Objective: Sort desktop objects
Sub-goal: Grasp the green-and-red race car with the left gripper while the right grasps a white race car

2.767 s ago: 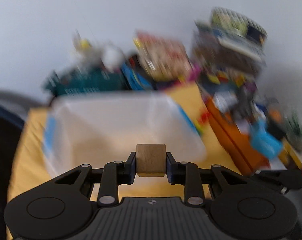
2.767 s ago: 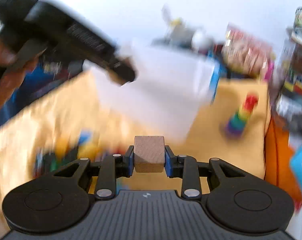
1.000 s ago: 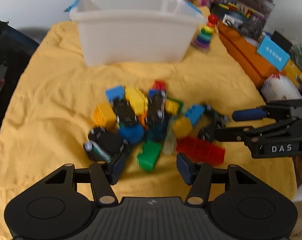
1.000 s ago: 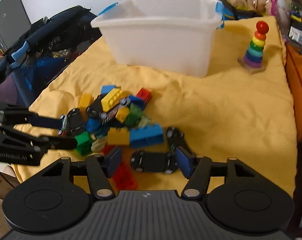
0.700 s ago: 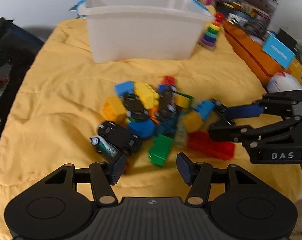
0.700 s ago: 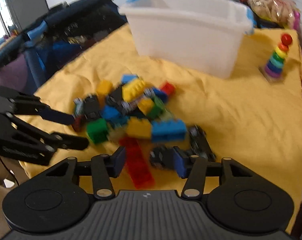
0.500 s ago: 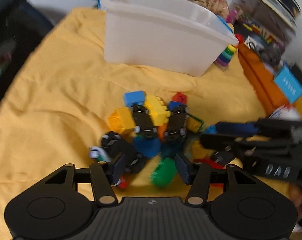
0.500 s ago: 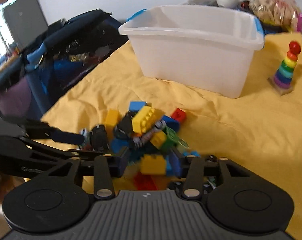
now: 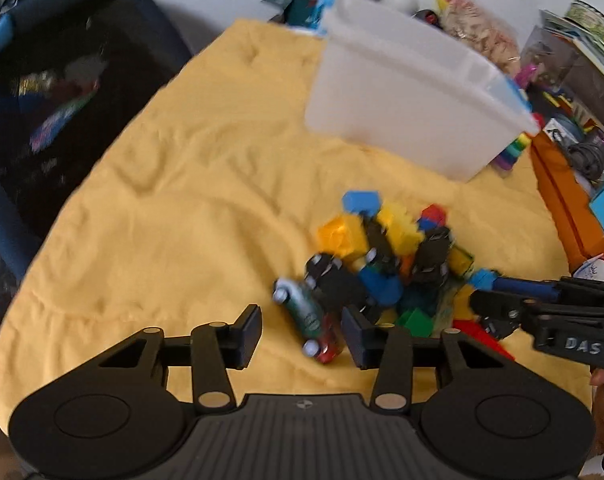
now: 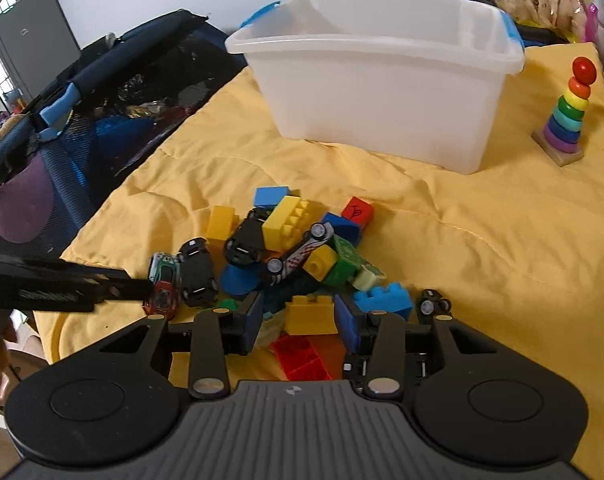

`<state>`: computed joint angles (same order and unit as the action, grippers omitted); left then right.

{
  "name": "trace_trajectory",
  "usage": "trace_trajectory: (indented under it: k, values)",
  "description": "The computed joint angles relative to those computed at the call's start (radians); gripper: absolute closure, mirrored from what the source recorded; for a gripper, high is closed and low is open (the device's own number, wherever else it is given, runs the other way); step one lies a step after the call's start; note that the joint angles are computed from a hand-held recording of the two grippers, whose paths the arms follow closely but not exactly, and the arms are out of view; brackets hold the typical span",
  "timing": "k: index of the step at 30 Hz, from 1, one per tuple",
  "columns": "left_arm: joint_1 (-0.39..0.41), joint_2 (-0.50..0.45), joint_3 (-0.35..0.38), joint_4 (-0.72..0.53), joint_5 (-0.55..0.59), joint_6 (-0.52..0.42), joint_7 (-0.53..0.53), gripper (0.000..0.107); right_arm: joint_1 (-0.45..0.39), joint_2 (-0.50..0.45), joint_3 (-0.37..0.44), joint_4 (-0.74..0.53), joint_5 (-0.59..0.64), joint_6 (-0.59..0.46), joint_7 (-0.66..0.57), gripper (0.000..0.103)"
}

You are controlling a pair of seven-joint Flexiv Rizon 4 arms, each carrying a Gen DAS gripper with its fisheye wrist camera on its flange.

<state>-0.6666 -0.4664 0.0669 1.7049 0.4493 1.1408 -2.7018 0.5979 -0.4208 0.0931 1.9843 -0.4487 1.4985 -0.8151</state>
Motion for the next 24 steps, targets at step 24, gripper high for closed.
trace_trajectory:
  k: [24]
  values:
    - [0.054, -0.067, -0.029, 0.049, -0.200, 0.114, 0.197, 0.071, 0.010, 0.006, -0.003, 0.008, -0.026, -0.020, 0.039, 0.058]
